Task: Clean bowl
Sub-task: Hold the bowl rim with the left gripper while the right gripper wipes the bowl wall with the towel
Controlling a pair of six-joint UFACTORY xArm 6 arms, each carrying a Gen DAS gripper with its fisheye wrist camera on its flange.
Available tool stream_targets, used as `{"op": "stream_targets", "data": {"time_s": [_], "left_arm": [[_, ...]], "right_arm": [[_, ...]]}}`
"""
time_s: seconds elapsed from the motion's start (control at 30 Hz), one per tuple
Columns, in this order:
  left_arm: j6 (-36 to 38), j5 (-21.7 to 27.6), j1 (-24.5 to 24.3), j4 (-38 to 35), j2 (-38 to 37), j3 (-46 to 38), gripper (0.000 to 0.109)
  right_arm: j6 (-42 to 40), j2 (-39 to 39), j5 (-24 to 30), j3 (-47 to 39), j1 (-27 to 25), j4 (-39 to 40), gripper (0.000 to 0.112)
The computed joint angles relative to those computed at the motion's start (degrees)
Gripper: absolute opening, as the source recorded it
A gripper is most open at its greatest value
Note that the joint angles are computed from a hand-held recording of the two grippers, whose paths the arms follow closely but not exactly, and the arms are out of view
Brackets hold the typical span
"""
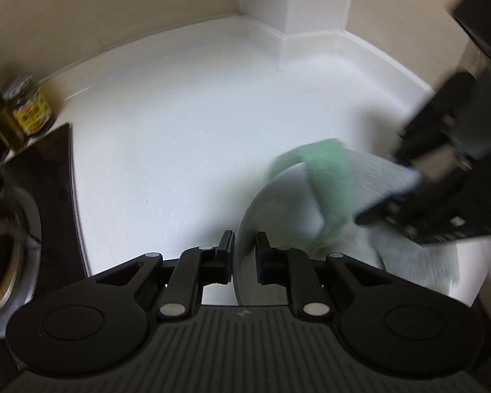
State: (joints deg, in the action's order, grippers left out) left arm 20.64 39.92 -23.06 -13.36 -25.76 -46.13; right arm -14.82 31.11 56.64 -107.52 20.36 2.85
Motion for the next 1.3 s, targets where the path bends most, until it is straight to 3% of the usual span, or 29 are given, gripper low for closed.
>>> {"op": "stream_targets", "data": {"time_s": [0.07,0.17,0.27,0.37,0.5,0.6,0.67,0.73,0.87,1.07,1.2,1.3], "left_arm": [[2.4,0.9,-0.3,-0.4,0.3,-0.5,0.014],[8.6,3.1,-0.1,0.4,2.1,-2.9,0.014],[16.7,4.6,0.3,-1.8,3.5,-5.4,0.015],[18.8,6.1,-0.8,0.2,5.0,-7.3,0.013],[17.3,10.1,-0.4,0.6,6.0,-9.6,0.01],[14.2,9.6,-1.3,2.9,5.4,-8.8,0.01],[10.1,9.3,-1.5,4.5,4.8,-8.4,0.01],[7.6,9.0,-1.1,3.9,4.0,-7.8,0.01],[2.5,6.2,-1.4,5.3,1.4,-4.5,0.01],[0.2,3.1,-1.6,5.6,-0.9,-1.3,0.01],[4.5,4.2,0.2,0.3,-0.3,-1.9,0.009],[9.4,6.6,3.0,-4.0,1.8,-3.4,0.008]], "right_arm": [[-0.4,-2.8,-0.9,4.0,0.1,0.4,0.018],[-0.9,2.7,1.2,-4.0,0.1,1.9,0.018],[-3.2,3.9,2.6,-6.1,-0.4,3.4,0.018],[-6.8,6.6,5.9,-10.8,-0.5,3.8,0.018],[-11.0,13.0,9.7,-21.3,-0.3,2.5,0.018],[-14.9,18.4,8.8,-29.5,0.1,3.4,0.017],[-17.7,25.1,11.2,-40.4,0.5,5.1,0.021],[-19.1,27.3,10.8,-43.4,0.8,5.7,0.023],[-14.3,21.4,10.6,-35.4,-0.7,4.8,0.02],[-5.3,3.3,1.9,-7.4,-1.1,2.4,0.017],[0.5,-7.3,-7.7,9.3,-2.1,6.3,0.017],[6.5,-9.2,-10.8,13.1,-2.7,9.1,0.019]]}}
